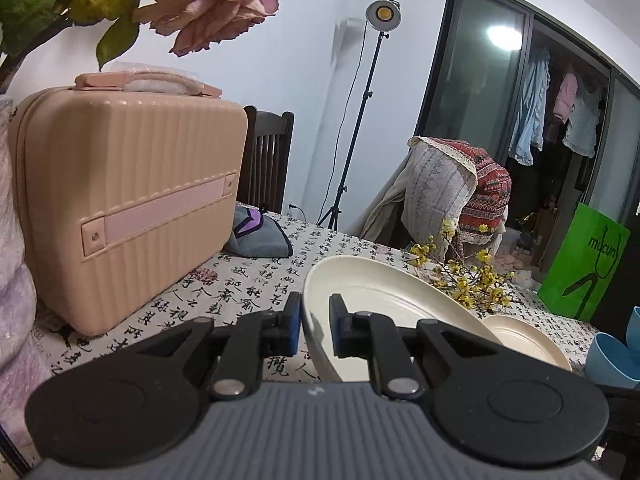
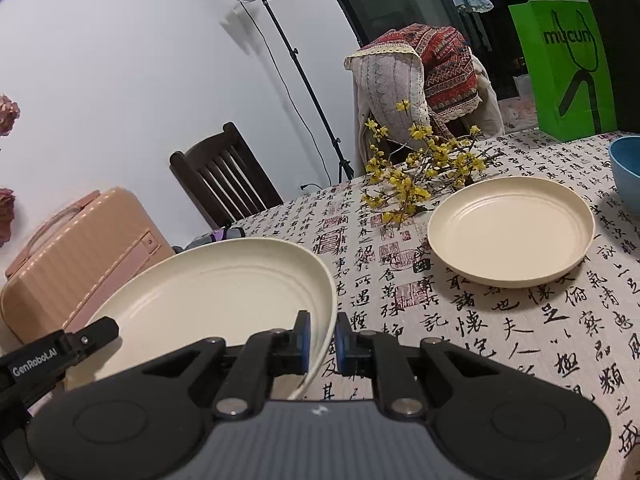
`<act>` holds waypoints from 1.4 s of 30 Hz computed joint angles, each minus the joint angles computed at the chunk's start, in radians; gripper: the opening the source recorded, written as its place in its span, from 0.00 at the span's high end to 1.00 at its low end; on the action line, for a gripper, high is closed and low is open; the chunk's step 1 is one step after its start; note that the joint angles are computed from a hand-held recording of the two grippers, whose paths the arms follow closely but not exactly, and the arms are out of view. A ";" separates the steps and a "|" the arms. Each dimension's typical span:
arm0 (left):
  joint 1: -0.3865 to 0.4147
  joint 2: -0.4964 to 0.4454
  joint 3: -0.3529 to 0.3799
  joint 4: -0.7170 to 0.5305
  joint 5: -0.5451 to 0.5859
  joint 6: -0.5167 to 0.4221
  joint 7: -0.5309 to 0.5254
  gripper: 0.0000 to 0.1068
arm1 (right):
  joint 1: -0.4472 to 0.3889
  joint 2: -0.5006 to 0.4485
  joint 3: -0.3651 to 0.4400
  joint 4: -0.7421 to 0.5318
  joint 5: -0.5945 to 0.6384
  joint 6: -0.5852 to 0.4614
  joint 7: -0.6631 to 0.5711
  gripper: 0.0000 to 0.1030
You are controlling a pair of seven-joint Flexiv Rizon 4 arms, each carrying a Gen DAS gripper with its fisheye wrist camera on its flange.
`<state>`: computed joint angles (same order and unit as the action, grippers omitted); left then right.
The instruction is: Organize plates and bowls
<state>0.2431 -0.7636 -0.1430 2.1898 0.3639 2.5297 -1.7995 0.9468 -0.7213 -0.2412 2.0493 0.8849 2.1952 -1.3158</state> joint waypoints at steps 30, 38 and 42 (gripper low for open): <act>-0.021 0.027 0.032 0.134 0.023 0.140 -0.002 0.87 | -0.095 0.073 0.207 0.051 0.145 0.146 -0.145 0.88; -0.026 0.023 0.039 0.163 0.028 0.179 -0.001 0.87 | -0.133 0.075 0.277 0.070 0.154 0.196 -0.154 0.88; -0.025 0.019 0.034 0.174 0.035 0.187 -0.009 0.87 | -0.144 0.076 0.300 0.084 0.160 0.216 -0.159 0.88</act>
